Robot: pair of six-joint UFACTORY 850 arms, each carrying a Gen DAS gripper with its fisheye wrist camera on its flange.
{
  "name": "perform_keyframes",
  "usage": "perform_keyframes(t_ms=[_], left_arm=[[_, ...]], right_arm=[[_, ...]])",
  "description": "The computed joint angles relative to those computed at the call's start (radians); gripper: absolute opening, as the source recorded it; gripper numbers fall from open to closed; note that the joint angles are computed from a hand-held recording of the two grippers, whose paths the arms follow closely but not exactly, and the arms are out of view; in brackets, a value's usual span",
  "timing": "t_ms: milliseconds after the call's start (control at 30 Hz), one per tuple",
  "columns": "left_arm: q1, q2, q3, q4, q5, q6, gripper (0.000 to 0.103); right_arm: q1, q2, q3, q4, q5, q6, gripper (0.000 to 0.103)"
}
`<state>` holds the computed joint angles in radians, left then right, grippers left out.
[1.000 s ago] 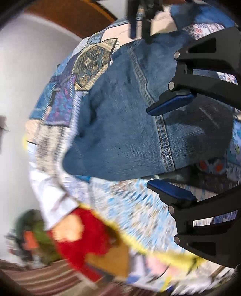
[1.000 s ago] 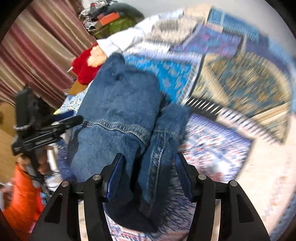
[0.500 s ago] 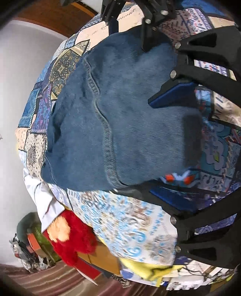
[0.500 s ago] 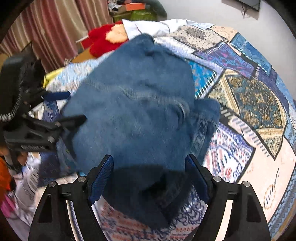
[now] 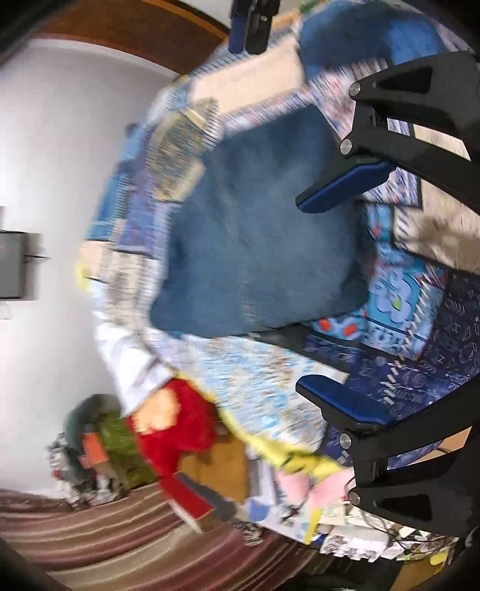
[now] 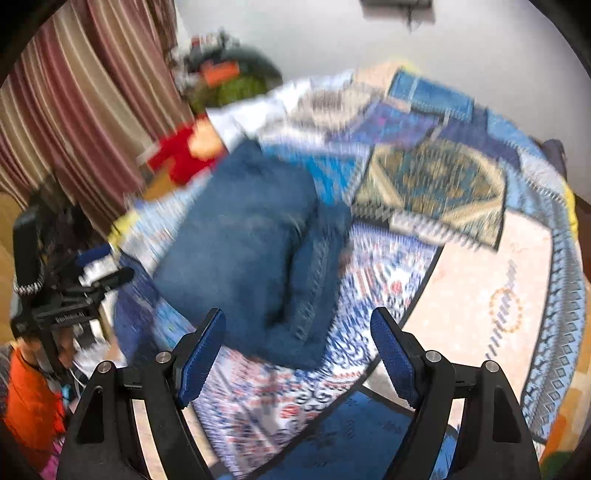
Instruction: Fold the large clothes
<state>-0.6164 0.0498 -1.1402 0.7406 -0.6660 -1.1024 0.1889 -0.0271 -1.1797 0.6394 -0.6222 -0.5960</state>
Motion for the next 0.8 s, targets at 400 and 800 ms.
perform_keyframes(t_ms=[400, 800], left_arm=[[-0.259, 0.146, -0.056, 0.558, -0.087, -0.440, 0.090], [-0.439, 0.190, -0.013, 0.739, -0.349, -0.621, 0.098]], right_arm=[[0.054, 0.323, 0.082, 0.408, 0.231, -0.338, 0.079], [0.184, 0.526, 0.189, 0.344, 0.421, -0.233, 0.079]])
